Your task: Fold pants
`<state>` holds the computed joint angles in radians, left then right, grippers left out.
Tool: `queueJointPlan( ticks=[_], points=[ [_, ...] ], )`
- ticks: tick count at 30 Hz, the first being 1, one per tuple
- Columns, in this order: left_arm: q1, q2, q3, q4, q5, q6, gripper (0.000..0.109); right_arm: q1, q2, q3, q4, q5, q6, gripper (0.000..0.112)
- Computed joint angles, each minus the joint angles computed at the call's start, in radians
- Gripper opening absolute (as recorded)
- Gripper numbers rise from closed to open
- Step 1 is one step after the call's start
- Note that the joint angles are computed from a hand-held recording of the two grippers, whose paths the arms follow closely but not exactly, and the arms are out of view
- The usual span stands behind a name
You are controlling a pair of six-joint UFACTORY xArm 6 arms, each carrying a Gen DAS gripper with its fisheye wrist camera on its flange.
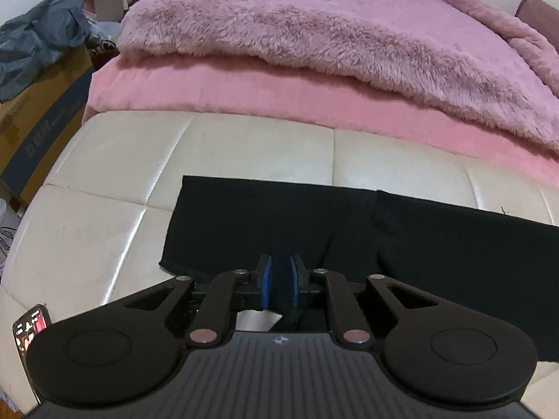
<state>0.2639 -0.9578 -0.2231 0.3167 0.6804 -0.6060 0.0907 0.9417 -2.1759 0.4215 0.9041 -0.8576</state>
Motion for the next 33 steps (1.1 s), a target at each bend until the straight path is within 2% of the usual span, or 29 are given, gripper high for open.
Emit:
queueJointPlan(
  ticks=[3,6,7,8,9,11,13,16,19,22,24,26,27,28,29,32,33],
  points=[
    [-0.011,-0.032,0.011,-0.027,0.004,0.034,0.023,-0.010,0.035,-0.052,0.020,0.037,0.018,0.039],
    [-0.025,-0.064,0.022,-0.072,0.009,0.078,0.033,-0.002,-0.003,0.018,0.014,-0.008,0.029,0.040],
    [-0.031,-0.077,0.026,-0.096,0.015,0.103,0.034,0.005,-0.024,0.051,0.002,-0.030,0.023,0.038],
    [-0.037,-0.085,0.028,-0.122,0.020,0.129,0.037,0.009,-0.045,0.083,-0.002,-0.053,0.011,0.029],
    [-0.041,-0.096,0.031,-0.148,0.027,0.156,0.039,0.013,-0.068,0.119,0.002,-0.080,-0.004,0.027],
    [-0.055,-0.127,0.043,-0.193,0.046,0.205,0.051,0.016,-0.125,0.198,0.043,-0.127,-0.048,0.025],
    [-0.074,-0.155,0.054,-0.224,0.077,0.236,0.059,0.014,-0.177,0.264,0.088,-0.149,-0.091,0.011],
    [-0.122,-0.172,0.070,-0.244,0.118,0.241,0.067,0.003,-0.253,0.347,0.150,-0.151,-0.140,0.008],
    [-0.210,-0.160,0.083,-0.170,0.148,0.145,0.068,-0.002,-0.329,0.444,0.202,-0.189,-0.179,0.004],
    [-0.326,-0.141,0.095,-0.022,0.176,-0.031,0.071,-0.003,-0.399,0.542,0.262,-0.241,-0.216,0.003],
    [-0.416,-0.104,0.087,0.109,0.228,-0.171,0.071,0.001,-0.437,0.597,0.290,-0.281,-0.224,0.002],
    [-0.514,-0.043,0.064,0.254,0.304,-0.312,0.067,0.006,-0.475,0.650,0.330,-0.319,-0.247,0.002],
    [-0.563,0.002,0.047,0.318,0.349,-0.370,0.060,0.009,-0.493,0.678,0.350,-0.342,-0.258,0.002],
    [-0.580,0.015,0.045,0.345,0.367,-0.391,0.039,0.012,-0.508,0.699,0.369,-0.362,-0.268,0.002],
    [-0.576,0.007,0.051,0.352,0.365,-0.396,0.019,0.014,-0.525,0.724,0.396,-0.383,-0.281,0.001],
    [-0.524,-0.118,0.091,0.354,0.352,-0.406,0.004,0.018,-0.565,0.779,0.466,-0.435,-0.308,0.001],
    [-0.499,-0.179,0.104,0.358,0.356,-0.402,0.004,0.018,-0.578,0.796,0.492,-0.450,-0.319,0.001]
  ],
)
